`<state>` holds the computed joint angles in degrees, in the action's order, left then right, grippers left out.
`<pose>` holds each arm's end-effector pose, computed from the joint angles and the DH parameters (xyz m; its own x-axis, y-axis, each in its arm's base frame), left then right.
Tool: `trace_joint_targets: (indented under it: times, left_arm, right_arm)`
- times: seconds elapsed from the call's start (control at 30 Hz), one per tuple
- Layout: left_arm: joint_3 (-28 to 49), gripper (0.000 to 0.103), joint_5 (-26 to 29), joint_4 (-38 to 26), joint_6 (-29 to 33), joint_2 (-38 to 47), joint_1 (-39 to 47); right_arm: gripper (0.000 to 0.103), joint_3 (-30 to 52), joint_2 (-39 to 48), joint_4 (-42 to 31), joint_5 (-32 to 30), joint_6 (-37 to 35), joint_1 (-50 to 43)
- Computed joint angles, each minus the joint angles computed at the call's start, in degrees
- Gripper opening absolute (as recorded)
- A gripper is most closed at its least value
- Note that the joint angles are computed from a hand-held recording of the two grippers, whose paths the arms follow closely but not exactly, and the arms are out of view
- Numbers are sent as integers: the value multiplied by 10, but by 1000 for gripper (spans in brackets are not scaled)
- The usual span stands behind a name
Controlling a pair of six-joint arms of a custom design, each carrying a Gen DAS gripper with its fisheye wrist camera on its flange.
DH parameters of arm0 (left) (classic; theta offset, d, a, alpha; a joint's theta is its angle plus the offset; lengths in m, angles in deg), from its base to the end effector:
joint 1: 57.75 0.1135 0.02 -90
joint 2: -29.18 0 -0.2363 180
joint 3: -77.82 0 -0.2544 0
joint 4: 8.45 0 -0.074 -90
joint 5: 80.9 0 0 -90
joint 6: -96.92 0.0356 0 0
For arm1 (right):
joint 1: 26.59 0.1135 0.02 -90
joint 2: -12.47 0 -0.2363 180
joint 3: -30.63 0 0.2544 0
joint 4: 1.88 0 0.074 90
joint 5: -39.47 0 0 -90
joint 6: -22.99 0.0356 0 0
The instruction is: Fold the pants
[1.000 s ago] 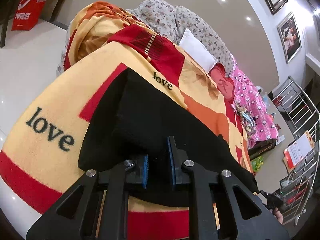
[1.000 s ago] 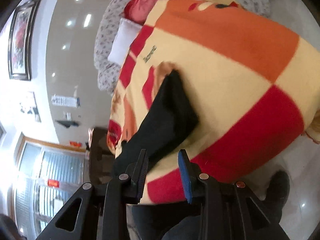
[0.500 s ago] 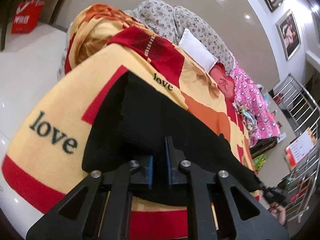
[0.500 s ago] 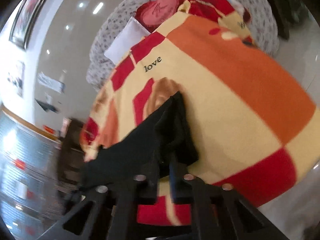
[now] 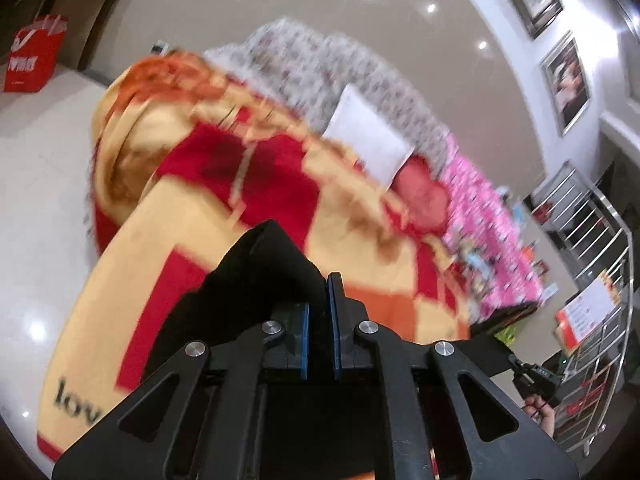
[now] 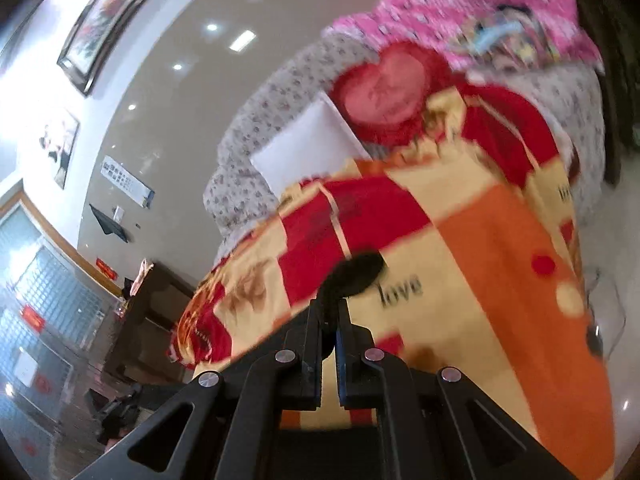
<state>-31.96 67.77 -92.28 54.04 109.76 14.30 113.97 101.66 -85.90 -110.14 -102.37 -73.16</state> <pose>0.0982 0.2045 0.2086 -0.5857 -0.5717 -0.5745 -0.1245 0.7639 -0.6332 0.2079 -0.1749 0.2318 -0.7725 0.3902 -0.5010 -0.0993 0.7051 0.7022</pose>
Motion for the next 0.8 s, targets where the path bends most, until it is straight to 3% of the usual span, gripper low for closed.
trace_joint_targets:
  times: [0.1, 0.37, 0.6, 0.8]
  left_arm:
    - [-29, 6, -55, -15, 85, 53, 38]
    - [-12, 6, -96, -117, 251, 140, 163]
    - [-23, 6, -127, -83, 248, 190, 188]
    - [1, 6, -125, -143, 300, 202, 230]
  right_arm:
    - [5, -28, 58, -70, 42, -122, -45]
    - [5, -62, 104, -151, 78, -281, -137]
    - [5, -89, 111, -123, 111, -284, -156]
    - [5, -88, 116, -115, 105, -293, -166]
